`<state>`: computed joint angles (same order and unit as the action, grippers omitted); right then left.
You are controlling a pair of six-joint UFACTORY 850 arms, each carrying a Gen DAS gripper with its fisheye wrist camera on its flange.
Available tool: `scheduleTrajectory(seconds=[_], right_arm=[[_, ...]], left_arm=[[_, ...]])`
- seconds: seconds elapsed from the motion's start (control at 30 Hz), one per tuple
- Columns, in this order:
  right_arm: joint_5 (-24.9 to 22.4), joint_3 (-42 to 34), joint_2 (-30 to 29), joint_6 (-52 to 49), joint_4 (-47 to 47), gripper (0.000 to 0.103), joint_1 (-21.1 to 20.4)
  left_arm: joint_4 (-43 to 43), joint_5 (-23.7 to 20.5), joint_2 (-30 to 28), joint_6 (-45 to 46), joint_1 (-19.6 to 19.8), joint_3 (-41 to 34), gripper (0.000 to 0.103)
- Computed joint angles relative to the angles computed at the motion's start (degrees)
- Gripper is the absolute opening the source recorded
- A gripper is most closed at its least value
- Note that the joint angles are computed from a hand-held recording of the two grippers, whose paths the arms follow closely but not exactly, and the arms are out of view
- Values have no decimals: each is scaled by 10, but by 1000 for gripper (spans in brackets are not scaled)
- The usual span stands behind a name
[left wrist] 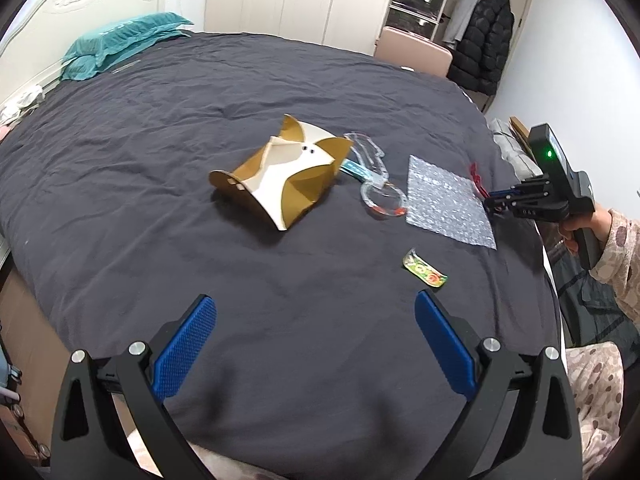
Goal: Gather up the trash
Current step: 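Grasp the red strap with the right gripper while the left gripper grasps the colourful wrapper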
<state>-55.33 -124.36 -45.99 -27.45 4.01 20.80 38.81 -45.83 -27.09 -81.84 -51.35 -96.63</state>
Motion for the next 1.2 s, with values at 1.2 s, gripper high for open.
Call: scheduleTrajectory(seconds=[1.2], right_arm=[[154, 457, 354, 21, 353, 3, -63]], left_arm=[[-329, 199, -158, 494, 74, -165, 64]])
